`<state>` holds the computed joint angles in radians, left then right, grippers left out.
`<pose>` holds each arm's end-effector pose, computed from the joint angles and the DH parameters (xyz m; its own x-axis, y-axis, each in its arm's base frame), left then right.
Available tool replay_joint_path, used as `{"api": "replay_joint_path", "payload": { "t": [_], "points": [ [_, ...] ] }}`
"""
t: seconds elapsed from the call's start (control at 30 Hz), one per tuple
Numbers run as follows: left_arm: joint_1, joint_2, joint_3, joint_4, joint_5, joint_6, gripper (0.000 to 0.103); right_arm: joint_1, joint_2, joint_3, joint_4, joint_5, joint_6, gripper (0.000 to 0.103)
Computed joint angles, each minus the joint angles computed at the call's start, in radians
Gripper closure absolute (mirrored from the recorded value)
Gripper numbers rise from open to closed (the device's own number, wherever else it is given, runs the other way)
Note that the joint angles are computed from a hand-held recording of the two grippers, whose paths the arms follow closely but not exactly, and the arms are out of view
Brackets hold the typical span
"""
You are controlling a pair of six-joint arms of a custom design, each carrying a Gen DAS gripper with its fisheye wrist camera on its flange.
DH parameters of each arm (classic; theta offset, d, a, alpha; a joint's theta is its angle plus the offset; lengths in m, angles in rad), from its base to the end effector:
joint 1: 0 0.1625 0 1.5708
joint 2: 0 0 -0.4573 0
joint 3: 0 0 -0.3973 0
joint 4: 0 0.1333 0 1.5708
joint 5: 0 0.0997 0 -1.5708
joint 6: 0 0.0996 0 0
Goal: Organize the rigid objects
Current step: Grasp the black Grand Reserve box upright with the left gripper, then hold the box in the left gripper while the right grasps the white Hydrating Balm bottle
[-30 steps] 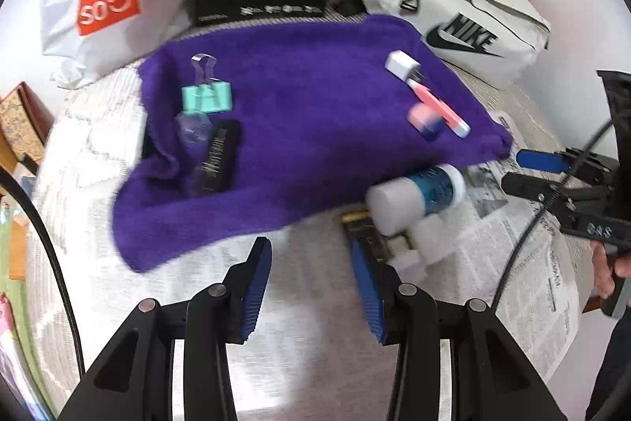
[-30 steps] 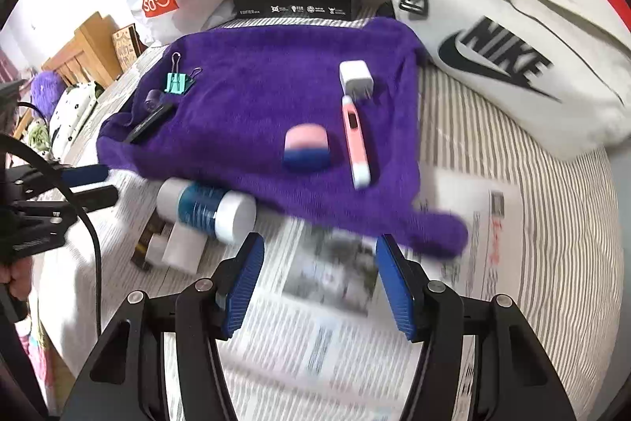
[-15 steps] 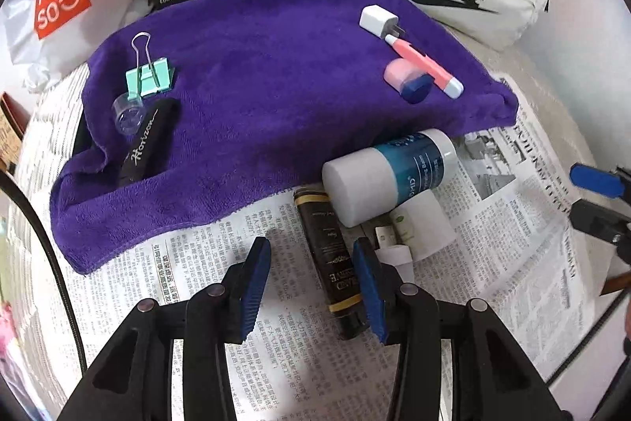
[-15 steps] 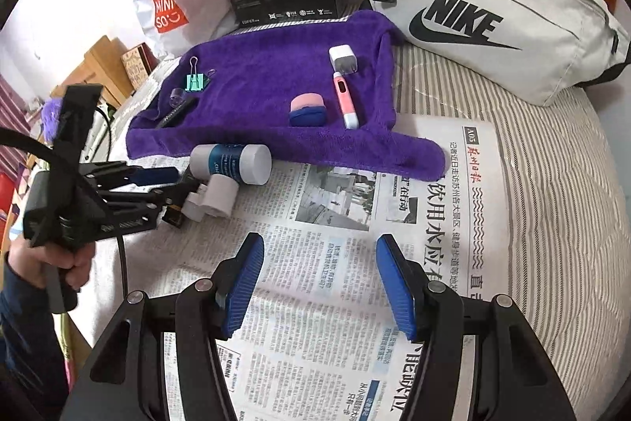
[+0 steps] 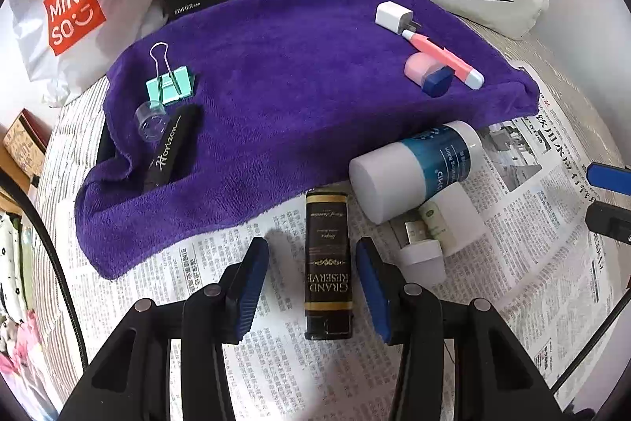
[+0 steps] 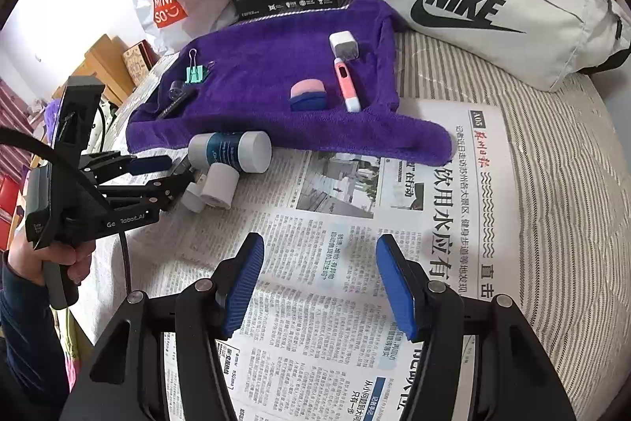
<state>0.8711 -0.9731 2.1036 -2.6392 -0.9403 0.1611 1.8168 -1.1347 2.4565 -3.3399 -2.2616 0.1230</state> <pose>-0.1887 -0.5224 0.0946 -0.4836 0.6635 -0.5708 0.7298 0.6657 0.1556 0.1686 -0.3847 0.1659 -0.8354 0.1863 0.5171 -0.1180 0.8581 -0.4997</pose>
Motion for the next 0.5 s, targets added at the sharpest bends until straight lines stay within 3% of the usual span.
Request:
{"api": "replay_joint_path", "payload": {
  "t": [0.03, 0.17, 0.5],
  "points": [
    [0.002, -0.001, 0.002, -0.008, -0.005, 0.011, 0.059, -0.001, 0.002, -0.001, 0.005, -0.001, 0.002, 0.044],
    [0.008, -0.013, 0.002, 0.003, -0.046, 0.043, 0.080, -0.007, 0.007, -0.002, 0.010, 0.002, 0.009, 0.044],
    [0.017, -0.039, 0.016, 0.008, -0.041, 0.053, 0.080, 0.000, 0.038, -0.034, 0.042, -0.001, 0.011, 0.044]
  ]
}}
